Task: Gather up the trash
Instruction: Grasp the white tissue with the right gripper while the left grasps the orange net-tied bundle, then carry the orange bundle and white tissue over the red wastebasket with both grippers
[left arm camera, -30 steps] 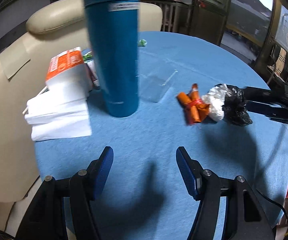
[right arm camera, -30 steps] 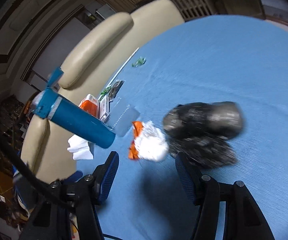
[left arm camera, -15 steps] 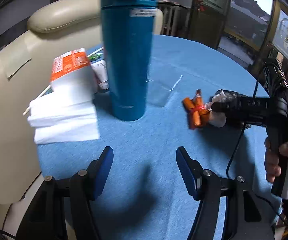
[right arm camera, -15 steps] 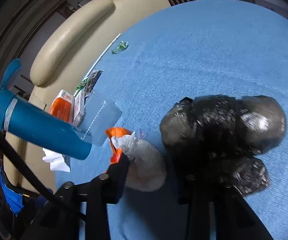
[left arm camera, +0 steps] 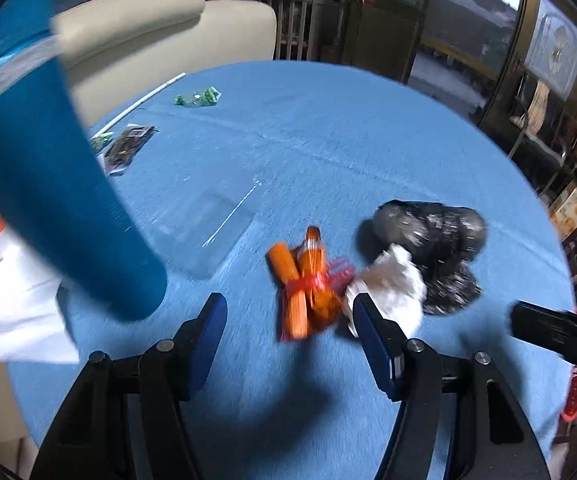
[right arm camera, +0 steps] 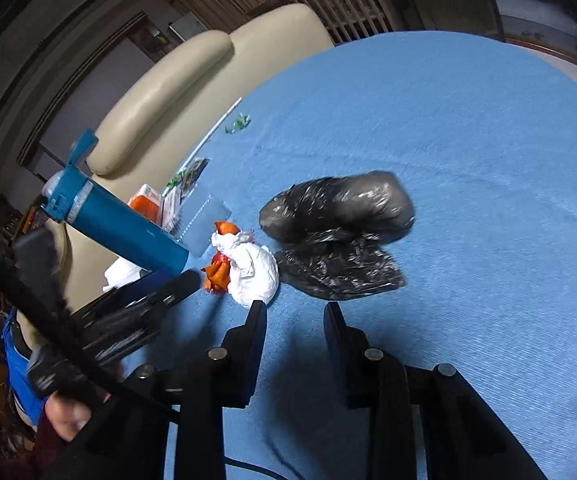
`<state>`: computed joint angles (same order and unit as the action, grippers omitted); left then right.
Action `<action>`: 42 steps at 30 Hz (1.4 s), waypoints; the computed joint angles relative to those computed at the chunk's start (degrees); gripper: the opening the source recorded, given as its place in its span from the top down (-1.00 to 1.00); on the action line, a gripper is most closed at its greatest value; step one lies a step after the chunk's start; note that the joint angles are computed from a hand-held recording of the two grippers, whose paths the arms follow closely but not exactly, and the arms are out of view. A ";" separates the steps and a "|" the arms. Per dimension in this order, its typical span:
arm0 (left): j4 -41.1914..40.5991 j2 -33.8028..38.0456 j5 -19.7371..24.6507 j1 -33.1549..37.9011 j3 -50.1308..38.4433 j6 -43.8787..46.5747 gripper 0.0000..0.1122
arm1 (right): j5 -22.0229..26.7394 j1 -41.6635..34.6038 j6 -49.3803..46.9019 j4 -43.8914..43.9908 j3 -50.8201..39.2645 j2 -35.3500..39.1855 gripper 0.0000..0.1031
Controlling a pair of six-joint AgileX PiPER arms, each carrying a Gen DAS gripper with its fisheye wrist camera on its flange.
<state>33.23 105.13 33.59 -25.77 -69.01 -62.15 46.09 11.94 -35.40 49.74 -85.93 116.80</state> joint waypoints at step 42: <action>13.07 -19.31 12.45 -19.22 11.39 -15.09 0.49 | -10.76 4.94 -2.90 -0.47 8.84 -8.61 0.45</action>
